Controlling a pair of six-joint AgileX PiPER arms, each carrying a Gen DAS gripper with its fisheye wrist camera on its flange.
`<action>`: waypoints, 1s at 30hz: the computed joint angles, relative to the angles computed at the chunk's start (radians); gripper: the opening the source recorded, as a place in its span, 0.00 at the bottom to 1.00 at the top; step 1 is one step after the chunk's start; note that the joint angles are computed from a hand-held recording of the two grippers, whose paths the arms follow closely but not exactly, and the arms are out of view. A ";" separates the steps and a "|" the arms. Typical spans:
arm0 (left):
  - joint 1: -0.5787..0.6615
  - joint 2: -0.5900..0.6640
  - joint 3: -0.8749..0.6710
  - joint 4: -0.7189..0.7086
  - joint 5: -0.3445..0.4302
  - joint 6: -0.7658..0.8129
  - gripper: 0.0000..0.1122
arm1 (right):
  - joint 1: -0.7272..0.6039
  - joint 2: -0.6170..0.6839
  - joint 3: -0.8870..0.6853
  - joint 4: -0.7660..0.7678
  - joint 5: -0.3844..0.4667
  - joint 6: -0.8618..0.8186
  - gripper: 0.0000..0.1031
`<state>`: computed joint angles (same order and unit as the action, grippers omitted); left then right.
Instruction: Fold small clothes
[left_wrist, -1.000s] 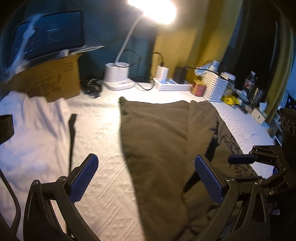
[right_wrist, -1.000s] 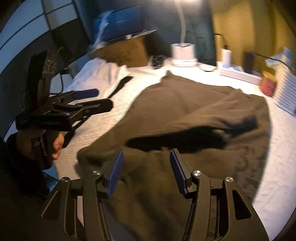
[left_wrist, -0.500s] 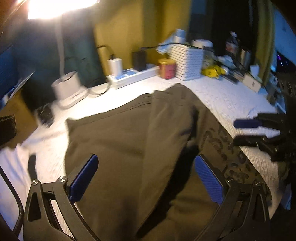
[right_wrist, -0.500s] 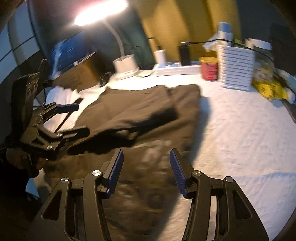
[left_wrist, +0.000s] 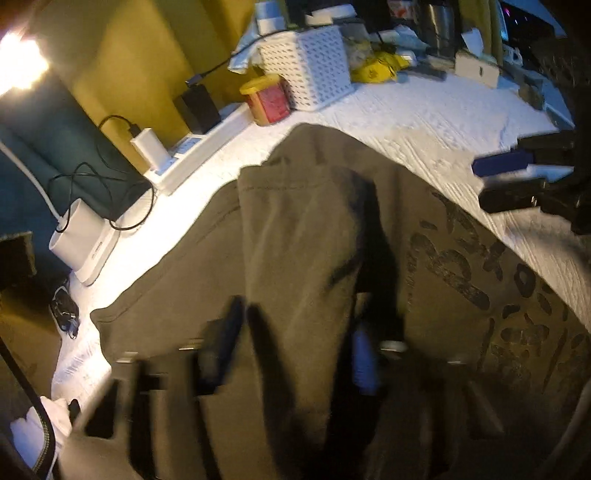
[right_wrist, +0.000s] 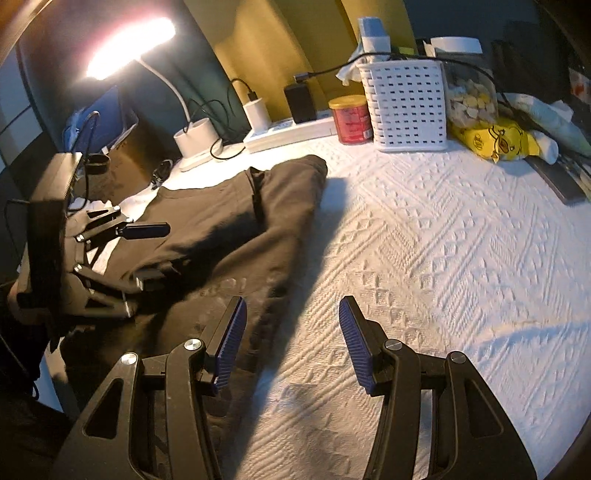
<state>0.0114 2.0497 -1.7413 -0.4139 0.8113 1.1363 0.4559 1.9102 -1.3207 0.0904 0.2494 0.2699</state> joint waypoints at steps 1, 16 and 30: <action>0.006 0.008 -0.014 -0.014 0.004 0.000 0.21 | 0.000 0.007 -0.011 -0.008 0.007 0.006 0.53; 0.220 0.067 -0.110 -0.369 0.095 -0.025 0.05 | 0.028 0.179 -0.289 -0.099 0.134 0.067 0.53; 0.294 0.294 -0.474 -0.243 0.344 -0.287 0.07 | 0.063 0.362 -0.609 -0.095 0.300 0.028 0.53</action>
